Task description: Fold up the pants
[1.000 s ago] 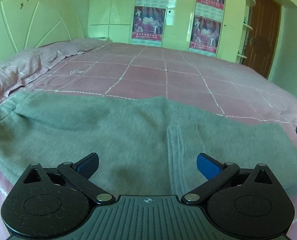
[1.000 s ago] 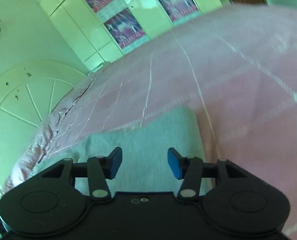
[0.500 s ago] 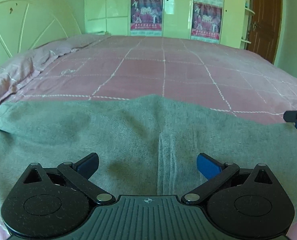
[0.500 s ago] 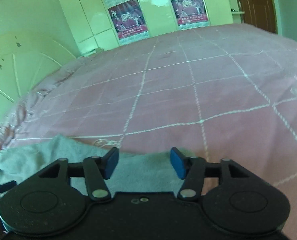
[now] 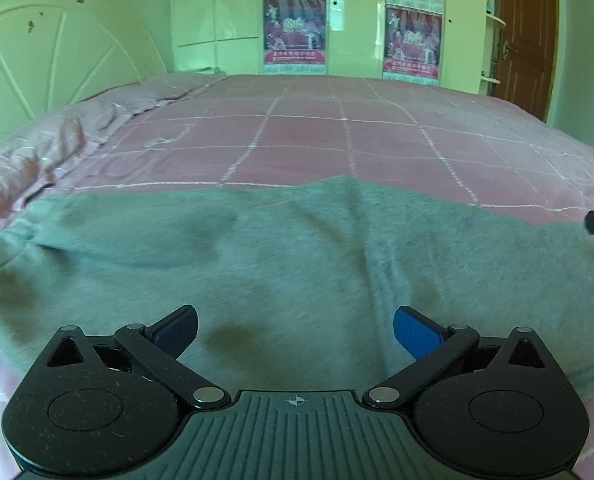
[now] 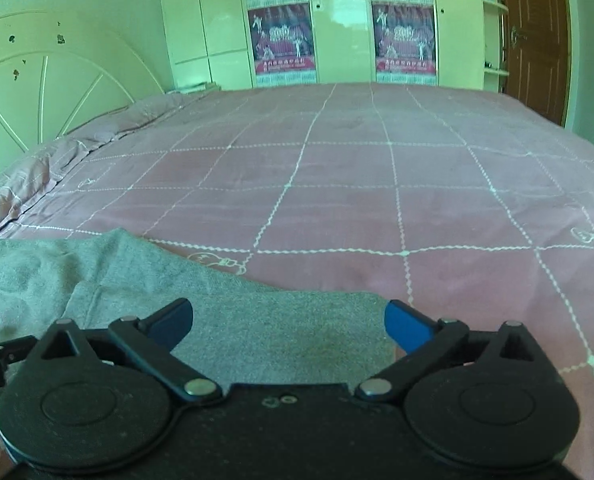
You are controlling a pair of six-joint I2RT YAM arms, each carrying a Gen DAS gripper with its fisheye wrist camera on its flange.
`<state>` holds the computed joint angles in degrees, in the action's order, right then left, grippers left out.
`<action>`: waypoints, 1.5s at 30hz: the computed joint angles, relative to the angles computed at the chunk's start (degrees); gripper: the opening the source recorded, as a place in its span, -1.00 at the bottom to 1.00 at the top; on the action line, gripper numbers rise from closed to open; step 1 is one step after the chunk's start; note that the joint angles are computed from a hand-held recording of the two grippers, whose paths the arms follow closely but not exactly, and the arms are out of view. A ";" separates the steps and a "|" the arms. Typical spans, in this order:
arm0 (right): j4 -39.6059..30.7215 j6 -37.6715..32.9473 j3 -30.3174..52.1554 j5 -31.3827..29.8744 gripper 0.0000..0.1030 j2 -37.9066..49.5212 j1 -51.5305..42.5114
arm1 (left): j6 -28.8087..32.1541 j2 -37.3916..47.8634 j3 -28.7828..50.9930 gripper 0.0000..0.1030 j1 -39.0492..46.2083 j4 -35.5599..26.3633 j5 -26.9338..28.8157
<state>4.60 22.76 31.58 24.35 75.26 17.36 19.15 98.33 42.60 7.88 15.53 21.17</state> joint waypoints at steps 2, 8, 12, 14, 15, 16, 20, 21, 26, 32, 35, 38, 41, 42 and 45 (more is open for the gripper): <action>-1.00 1.62 -0.84 5.70 0.89 -0.99 3.23 | 1.30 -1.00 -1.26 1.00 3.41 0.67 1.87; -1.94 9.03 -3.15 16.74 0.89 -3.04 11.14 | 2.01 0.63 0.01 1.00 10.88 0.72 4.87; 2.45 16.79 -8.70 7.69 0.89 -12.16 10.96 | 0.75 2.49 1.26 1.00 14.14 2.11 6.76; 3.56 19.98 -9.80 8.91 0.89 -13.78 12.58 | -1.32 4.17 2.79 1.00 16.25 3.36 7.51; 2.09 20.82 -9.06 10.63 0.89 -13.50 13.82 | -2.86 5.29 3.92 1.00 17.60 4.16 8.07; 1.49 20.56 -8.74 10.58 0.89 -13.36 14.07 | -4.75 6.85 5.86 1.00 18.99 4.17 8.43; 0.45 21.09 -8.20 9.71 0.89 -12.02 14.27 | -10.54 17.57 20.61 1.00 23.06 -4.07 11.69; 0.49 21.93 -7.78 9.67 0.89 -10.96 14.41 | -10.78 20.80 24.98 1.00 23.51 -6.59 14.15; -1.44 23.67 -2.48 11.40 0.89 -2.06 17.20 | -18.04 38.14 45.47 1.00 23.27 -13.93 23.51; -3.97 17.11 12.26 13.42 0.89 15.94 22.42 | -19.29 41.83 48.85 -0.03 21.14 -10.16 19.96; -6.03 12.06 20.43 16.52 0.88 25.07 25.02 | -21.72 44.27 52.44 -0.12 22.53 -12.02 24.58; -14.57 12.01 29.46 17.69 0.88 34.77 25.50 | -19.92 44.39 53.07 -0.13 22.03 -12.35 23.96; -13.04 12.11 28.19 16.62 0.88 34.03 24.91 | -19.44 44.64 53.68 -0.13 21.86 -12.66 23.97; -12.90 12.01 27.99 16.56 0.88 33.85 24.95 | -19.67 45.22 54.53 -0.13 21.75 -12.96 24.10; -11.93 11.68 26.95 15.65 0.88 33.12 24.44 | -20.96 45.80 54.77 0.01 22.12 -12.76 25.24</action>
<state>-7.33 34.44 58.53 40.00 108.38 41.80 -1.81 144.13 97.37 30.00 2.77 46.40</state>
